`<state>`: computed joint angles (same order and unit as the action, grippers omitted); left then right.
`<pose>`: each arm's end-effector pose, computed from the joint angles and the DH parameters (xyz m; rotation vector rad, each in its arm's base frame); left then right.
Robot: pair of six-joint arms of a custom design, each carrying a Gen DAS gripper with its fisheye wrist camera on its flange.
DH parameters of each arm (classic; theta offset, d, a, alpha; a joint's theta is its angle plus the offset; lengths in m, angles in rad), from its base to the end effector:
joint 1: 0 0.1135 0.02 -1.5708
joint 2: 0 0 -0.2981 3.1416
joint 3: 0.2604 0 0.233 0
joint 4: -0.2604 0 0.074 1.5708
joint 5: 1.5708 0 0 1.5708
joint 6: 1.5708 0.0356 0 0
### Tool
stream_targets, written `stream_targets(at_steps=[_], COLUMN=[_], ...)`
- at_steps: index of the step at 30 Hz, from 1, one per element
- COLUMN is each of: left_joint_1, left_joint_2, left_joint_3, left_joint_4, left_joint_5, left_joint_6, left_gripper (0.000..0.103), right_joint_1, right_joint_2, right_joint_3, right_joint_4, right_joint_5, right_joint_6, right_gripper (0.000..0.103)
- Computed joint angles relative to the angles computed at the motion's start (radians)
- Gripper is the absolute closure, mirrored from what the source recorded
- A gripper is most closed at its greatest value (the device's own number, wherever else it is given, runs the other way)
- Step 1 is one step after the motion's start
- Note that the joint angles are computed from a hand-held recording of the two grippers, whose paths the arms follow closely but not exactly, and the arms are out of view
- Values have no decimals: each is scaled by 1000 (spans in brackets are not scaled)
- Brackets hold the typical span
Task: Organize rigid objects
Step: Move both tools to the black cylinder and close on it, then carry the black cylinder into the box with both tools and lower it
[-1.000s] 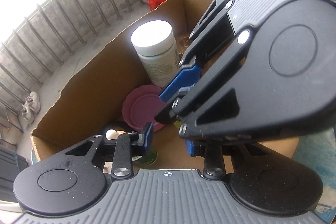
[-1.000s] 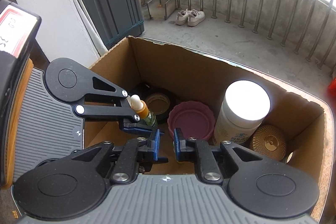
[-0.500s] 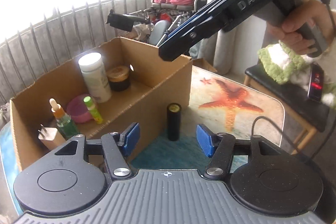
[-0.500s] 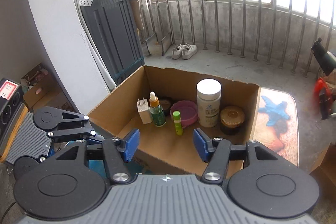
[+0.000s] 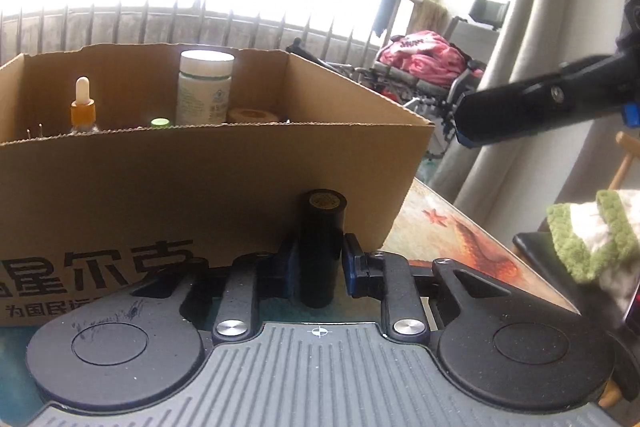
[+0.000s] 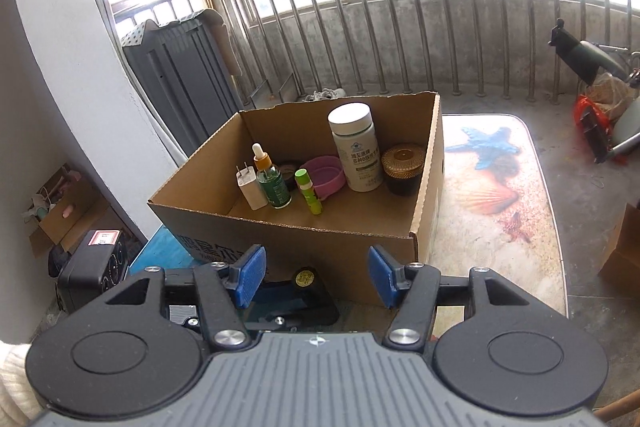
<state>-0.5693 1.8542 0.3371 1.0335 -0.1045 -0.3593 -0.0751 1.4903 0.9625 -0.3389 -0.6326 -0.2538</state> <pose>0.2313 -0.1436 0.1272 0.1529 2.0789 -0.4664 0.2880 -0.0006 0.2708 -0.4781 2.2540 0.6010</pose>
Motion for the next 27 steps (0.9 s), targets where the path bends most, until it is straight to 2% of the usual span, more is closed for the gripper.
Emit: stream_targets(at_steps=[5,9,12,15,19,22,23,27], left_joint_1=[-10,-20,-24,-41,-47,-69,-75,-78], left_joint_2=[-43,-72,-93,-101,-125,-146,-155,-225], left_joint_3=[-6,-30,-37,-47,-43,-40,-42,-41], left_joint_4=[-57,-64,-78,-61,-84,-104,-108,-162], left_joint_5=[-17,-27,-18,-51,-32,-53,-59,-55], left_joint_6=[39,61,76,94,92,118,124,141], left_gripper=[82,82,82,82,82,82,82,82], right_joint_1=[60,88,87,105,139,175,175,166], right_joint_2=[3,36,64,70,58,39,31,-12], right_joint_3=[-44,-77,-71,-65,-75,-104,-113,-121], right_joint_4=[16,89,96,70,64,96,107,102], right_joint_5=[55,64,18,3,31,111,110,101], right_joint_6=[-33,9,27,4,3,14,21,31], right_gripper=[43,43,43,43,47,53,60,68])
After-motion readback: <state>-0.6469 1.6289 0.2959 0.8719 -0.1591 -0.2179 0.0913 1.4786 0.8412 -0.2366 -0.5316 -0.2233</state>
